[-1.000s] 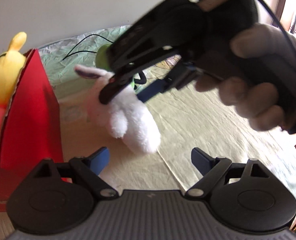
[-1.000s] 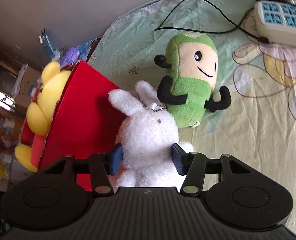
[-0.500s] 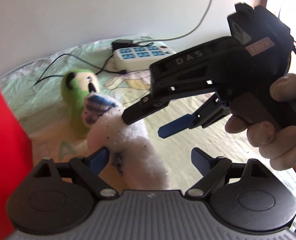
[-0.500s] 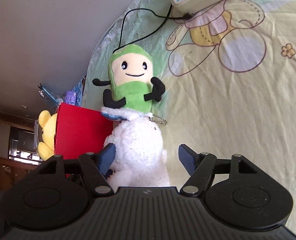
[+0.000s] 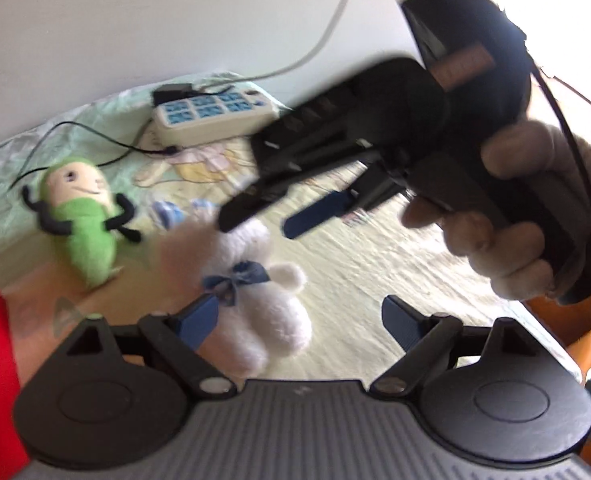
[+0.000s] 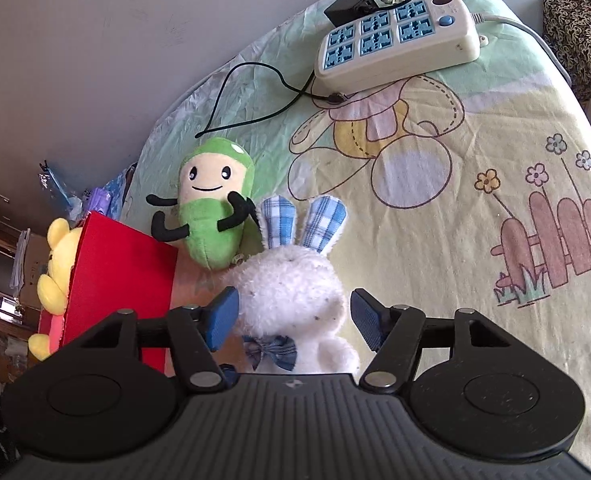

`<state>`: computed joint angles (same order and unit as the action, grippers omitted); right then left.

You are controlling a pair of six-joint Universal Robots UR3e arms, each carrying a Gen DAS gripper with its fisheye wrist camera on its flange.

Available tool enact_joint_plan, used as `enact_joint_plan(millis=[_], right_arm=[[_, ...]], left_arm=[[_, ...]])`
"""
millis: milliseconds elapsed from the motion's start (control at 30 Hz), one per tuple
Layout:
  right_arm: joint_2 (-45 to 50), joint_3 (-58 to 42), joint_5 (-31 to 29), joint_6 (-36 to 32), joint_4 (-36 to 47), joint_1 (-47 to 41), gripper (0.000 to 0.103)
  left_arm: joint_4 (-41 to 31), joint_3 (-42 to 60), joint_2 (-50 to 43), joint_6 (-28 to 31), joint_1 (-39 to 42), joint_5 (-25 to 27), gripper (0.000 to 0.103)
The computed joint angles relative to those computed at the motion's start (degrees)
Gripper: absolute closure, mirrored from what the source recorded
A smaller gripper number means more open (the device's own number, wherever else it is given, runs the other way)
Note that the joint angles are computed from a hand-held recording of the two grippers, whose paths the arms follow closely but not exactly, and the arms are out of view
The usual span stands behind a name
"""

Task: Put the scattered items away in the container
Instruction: 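Close both grippers on the white lamb plush from either side, then lift the white lamb with both grippers and carry it toward the red box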

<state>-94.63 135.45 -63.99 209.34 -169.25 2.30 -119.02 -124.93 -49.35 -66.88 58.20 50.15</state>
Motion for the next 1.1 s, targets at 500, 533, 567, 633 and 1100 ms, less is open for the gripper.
enact_joint_plan(millis=[500,533,567,633,1100], right_arm=[[-0.79,5.63,4.98,2.06,-5.37,-3.8,0.038],[-0.94,6.23,5.79,2.09,-5.64,-4.5,0.038],[-0.85,6.75,6.4,2.31,-6.09,-5.11,0.038],[0.2,7.65,7.62,2.85,-8.07,-6.1,0.038],[7.17,6.77,13.24,2.4,-16.82,-7.71,0.035]], left_arm=[[38.67,-3.17,-22.2,-41.0,-18.55,-2.19,0.039],[38.85,-2.8,-23.09,-41.74,-19.23,-2.02,0.039],[39.33,-2.74,-23.95,-42.18,-19.73,-1.83,0.039],[40.67,-2.29,-25.6,-42.98,-20.68,-1.53,0.038],[33.69,6.84,-34.69,-39.57,-18.06,-1.32,0.039]])
